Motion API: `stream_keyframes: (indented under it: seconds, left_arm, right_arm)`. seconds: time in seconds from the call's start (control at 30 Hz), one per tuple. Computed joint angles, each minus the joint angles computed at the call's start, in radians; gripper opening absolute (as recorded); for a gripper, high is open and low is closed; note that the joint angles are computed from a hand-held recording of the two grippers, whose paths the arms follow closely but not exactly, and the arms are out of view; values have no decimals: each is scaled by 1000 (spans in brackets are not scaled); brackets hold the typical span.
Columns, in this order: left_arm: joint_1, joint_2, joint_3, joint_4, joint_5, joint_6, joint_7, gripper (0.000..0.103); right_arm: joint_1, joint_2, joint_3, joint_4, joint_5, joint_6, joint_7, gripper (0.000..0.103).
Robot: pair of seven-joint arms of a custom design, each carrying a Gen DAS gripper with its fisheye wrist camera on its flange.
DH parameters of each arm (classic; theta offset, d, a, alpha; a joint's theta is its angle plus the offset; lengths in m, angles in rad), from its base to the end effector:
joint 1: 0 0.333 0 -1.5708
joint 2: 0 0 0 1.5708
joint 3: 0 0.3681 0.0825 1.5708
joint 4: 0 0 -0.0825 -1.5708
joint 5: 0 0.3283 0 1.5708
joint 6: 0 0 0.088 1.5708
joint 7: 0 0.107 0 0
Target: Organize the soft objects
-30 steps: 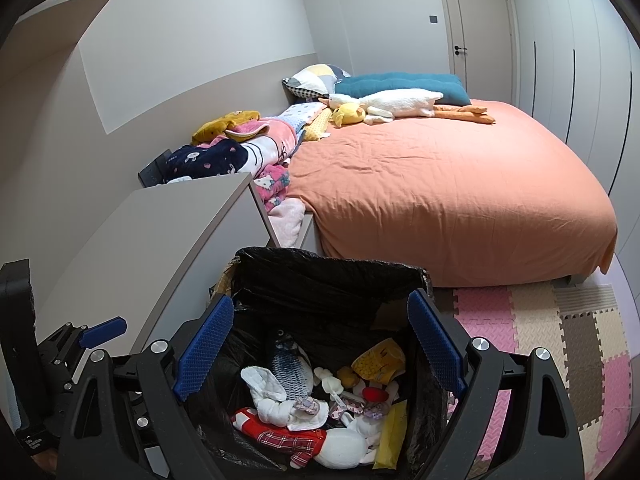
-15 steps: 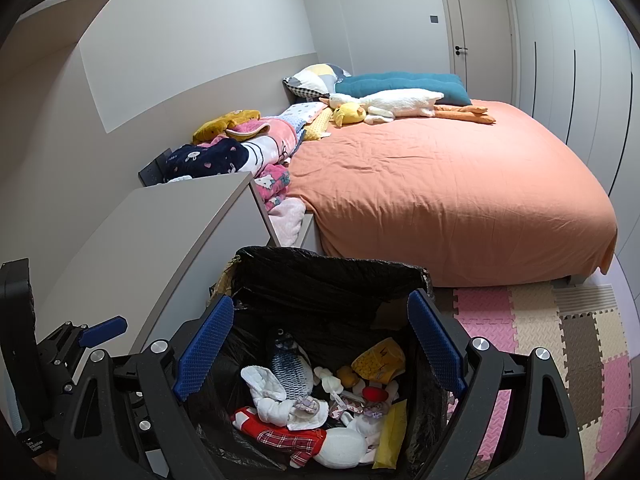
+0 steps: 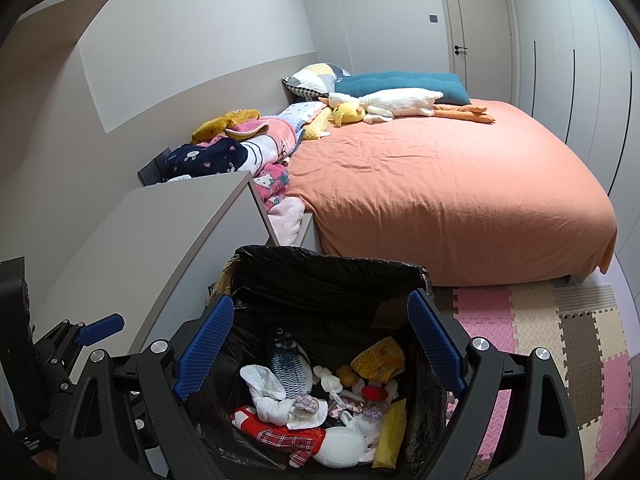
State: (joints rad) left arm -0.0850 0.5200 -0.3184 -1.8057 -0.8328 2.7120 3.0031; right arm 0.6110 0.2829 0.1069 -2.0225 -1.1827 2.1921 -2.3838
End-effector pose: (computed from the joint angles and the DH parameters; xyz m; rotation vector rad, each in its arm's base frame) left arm 0.6318 -0.2038 0.3820 -0.7160 2.7157 -1.0140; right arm 0.4548 0.3472 0.4047 -0.9012 2.2914 -0.9258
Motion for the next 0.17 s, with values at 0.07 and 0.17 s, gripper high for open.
stream_keyframes:
  seconds: [0.07,0.17]
  left_arm:
    - [-3,1,3,1,3,0,-7,97]
    - [-4,4,10,8,15,-16,-24,97]
  right_arm:
    - [0,0,0,0,1,-1,-1,89]
    - [0,-1,0,-1,0,0,0,89]
